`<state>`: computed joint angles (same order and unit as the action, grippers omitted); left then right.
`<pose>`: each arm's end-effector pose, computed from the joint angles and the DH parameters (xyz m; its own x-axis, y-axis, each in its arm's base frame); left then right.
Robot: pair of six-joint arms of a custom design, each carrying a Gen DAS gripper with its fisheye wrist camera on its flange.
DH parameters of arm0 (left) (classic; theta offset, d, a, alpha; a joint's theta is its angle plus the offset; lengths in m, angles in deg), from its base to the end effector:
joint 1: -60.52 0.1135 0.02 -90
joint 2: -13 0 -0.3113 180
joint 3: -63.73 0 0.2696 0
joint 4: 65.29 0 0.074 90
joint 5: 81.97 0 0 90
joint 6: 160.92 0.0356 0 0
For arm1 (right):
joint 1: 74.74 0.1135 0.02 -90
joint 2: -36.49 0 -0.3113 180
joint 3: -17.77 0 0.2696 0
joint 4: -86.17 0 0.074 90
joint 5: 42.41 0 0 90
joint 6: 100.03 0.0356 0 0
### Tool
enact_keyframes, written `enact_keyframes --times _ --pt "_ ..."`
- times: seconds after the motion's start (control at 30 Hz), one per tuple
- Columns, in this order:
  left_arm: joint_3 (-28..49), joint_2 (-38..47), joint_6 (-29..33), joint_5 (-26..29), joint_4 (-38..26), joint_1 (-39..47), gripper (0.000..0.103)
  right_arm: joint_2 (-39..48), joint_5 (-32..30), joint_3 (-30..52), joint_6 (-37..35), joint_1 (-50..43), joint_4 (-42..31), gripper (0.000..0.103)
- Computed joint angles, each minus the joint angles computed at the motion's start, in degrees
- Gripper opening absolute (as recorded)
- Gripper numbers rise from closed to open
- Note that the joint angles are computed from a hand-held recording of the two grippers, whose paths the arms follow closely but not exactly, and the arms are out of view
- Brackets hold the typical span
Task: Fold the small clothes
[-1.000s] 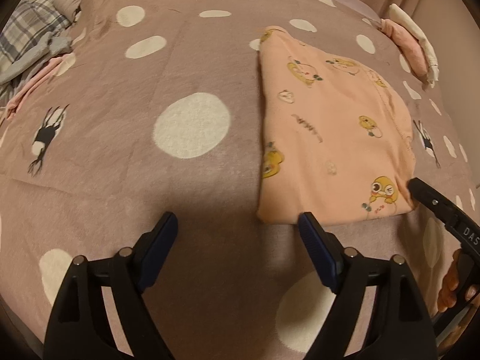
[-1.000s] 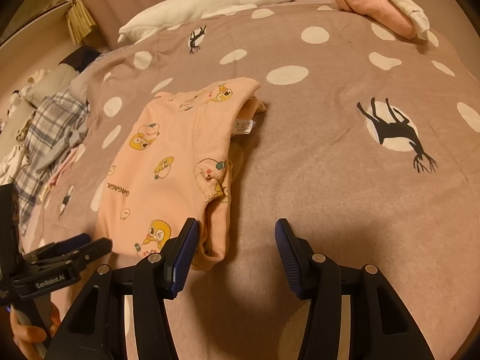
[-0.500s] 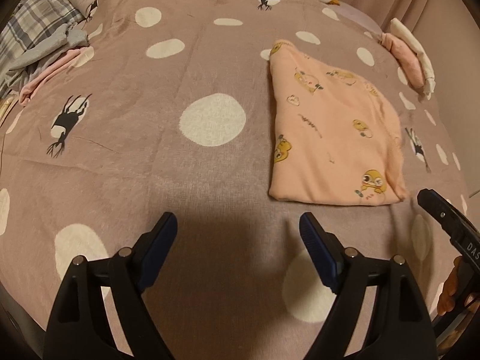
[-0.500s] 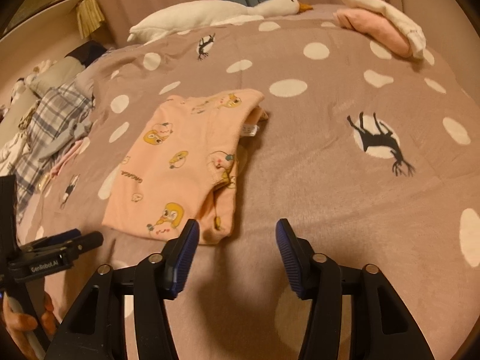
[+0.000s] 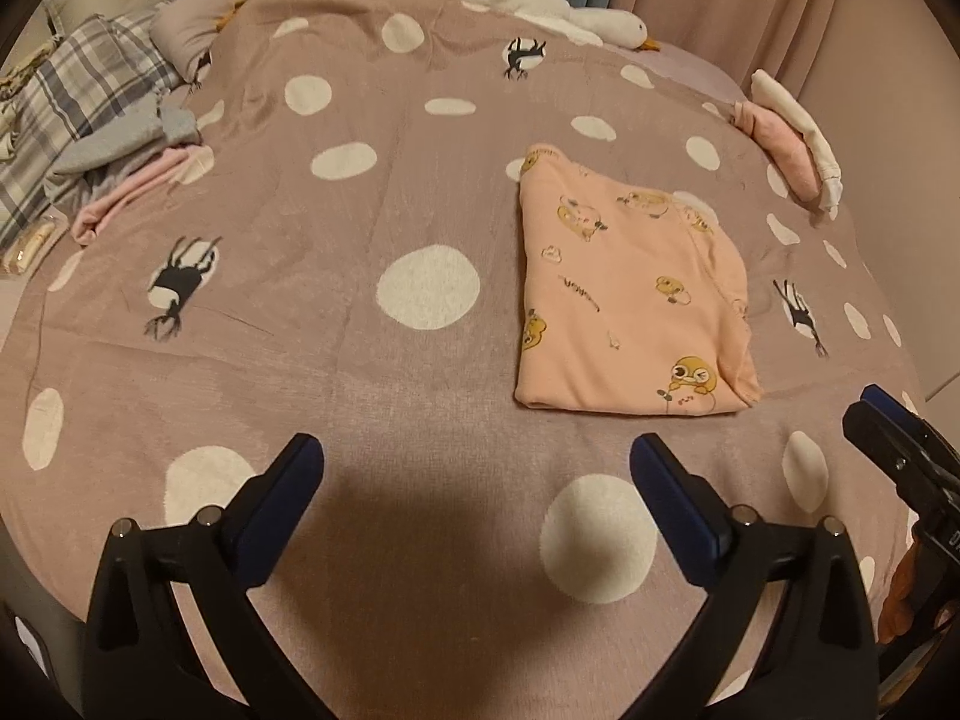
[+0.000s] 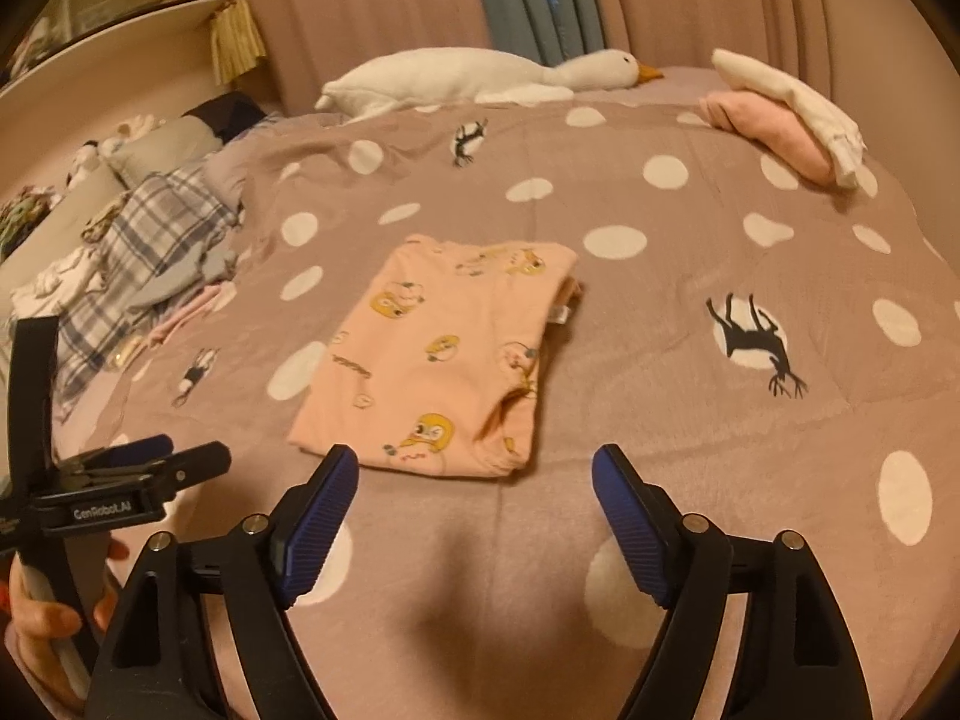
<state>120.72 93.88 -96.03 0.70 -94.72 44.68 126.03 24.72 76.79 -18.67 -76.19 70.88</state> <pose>0.2730 -0.0727 0.2240 -0.7824 -0.2155 -0.5843 -0.1487 0.9757 -0.1608 0.3244 0.0056 0.2113 -0.6715 -0.1215 -0.7310 -0.3524 0.9201 0.1708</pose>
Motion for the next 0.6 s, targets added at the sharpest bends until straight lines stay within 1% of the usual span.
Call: enact_keyframes --times 0.07,0.2,0.33,0.47,0.53,0.6 --pt "-0.6 -1.4 -0.1 -0.4 0.4 -0.2 0.102 -0.7 -0.4 -0.3 -0.2 0.1 -0.1 0.088" --pt "0.0 -3.0 -0.5 -4.5 -1.5 -2.0 0.102 -2.2 0.2 -1.1 -0.1 0.7 0.4 0.094" --pt "0.1 -4.6 -0.3 -5.4 -2.3 -3.1 0.102 -3.7 2.0 -2.2 0.1 1.7 1.6 0.102" --pt "1.2 -5.2 -0.8 -7.3 -4.7 -4.4 0.103 -5.6 3.5 -3.2 0.1 2.8 2.5 0.102" --pt "1.5 -5.5 -1.3 -7.2 -5.6 -4.6 0.103 -6.6 4.6 -3.5 0.1 3.4 2.5 0.102" --pt "1.2 -6.4 -1.6 -5.9 -5.5 -4.2 0.103 -7.4 5.9 -3.7 0.4 4.0 2.3 0.102"
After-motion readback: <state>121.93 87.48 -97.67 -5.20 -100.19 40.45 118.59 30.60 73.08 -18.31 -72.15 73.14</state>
